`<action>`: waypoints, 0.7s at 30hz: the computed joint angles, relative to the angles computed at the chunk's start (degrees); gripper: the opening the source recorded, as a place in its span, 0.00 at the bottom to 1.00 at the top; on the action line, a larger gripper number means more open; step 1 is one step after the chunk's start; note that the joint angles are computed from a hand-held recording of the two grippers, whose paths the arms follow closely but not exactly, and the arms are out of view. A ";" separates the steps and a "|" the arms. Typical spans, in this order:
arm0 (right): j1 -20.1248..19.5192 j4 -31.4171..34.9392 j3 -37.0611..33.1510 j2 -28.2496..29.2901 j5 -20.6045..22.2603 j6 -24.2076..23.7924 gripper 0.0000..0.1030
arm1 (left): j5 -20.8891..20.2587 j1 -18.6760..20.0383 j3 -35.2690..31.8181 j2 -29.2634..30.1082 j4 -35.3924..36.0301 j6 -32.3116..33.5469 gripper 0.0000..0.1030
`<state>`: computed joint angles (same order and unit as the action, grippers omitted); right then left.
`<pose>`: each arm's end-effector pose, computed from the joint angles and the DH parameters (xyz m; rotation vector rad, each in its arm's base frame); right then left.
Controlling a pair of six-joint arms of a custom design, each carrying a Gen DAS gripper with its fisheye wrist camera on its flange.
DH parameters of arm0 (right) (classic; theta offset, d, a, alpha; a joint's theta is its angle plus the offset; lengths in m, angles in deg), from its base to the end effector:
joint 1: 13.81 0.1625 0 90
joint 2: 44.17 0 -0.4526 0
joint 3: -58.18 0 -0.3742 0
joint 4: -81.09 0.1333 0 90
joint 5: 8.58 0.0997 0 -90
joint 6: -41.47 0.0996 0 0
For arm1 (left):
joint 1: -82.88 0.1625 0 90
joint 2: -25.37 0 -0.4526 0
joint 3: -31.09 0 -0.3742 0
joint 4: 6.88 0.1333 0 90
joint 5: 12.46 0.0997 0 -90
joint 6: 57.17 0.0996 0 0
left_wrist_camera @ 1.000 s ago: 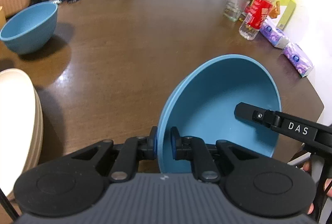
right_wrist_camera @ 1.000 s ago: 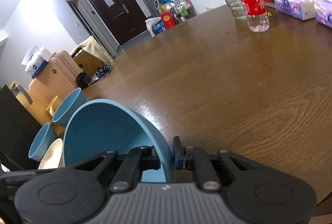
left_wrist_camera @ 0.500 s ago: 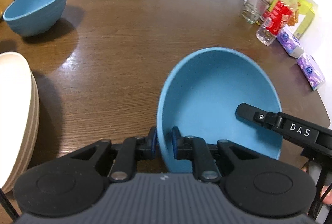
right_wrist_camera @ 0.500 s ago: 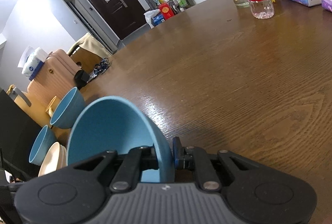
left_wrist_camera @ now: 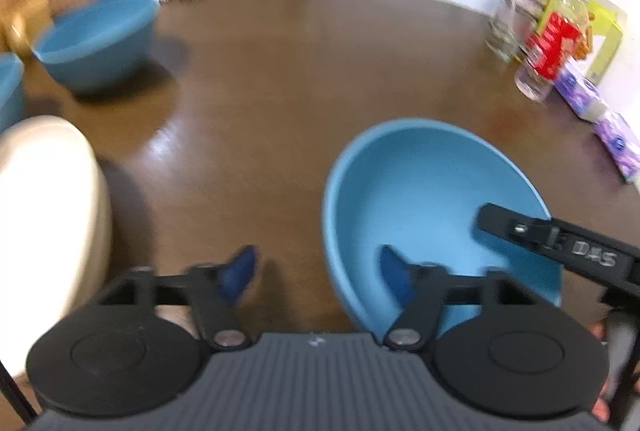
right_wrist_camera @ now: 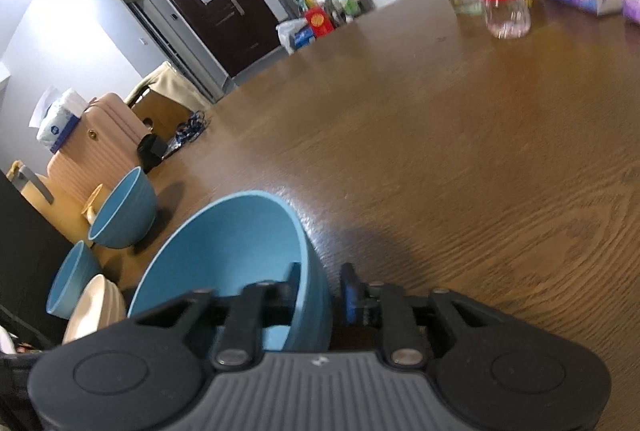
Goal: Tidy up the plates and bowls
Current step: 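Lower the bowl onto the table and open both grippers, then move both grippers to the light-blue bowl beside the black bag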
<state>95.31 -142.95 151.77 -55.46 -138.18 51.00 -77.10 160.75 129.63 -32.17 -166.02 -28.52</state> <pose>0.2677 -0.5591 -0.0890 -0.2146 -2.4009 1.3272 0.0343 -0.6780 0.2665 0.7636 2.4724 -0.5573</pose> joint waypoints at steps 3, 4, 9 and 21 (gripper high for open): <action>1.38 -2.46 -1.20 0.83 -3.56 -3.73 0.85 | -0.78 -0.04 1.89 -1.03 -5.29 2.43 0.89; 1.70 -2.88 -1.27 0.86 -4.08 -4.54 0.91 | -1.14 0.06 2.25 -1.38 -6.30 2.51 0.98; 3.56 -5.18 -2.30 1.57 -6.95 -8.69 1.00 | -3.35 0.79 3.93 -3.11 -10.68 3.22 1.00; 8.61 -12.10 -5.00 3.94 -8.75 -13.96 1.00 | -8.69 2.86 6.07 -7.41 -14.75 5.79 1.00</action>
<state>103.93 -155.06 146.77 -51.52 -146.94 37.04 -85.79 163.62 135.71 -39.58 -180.77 -22.73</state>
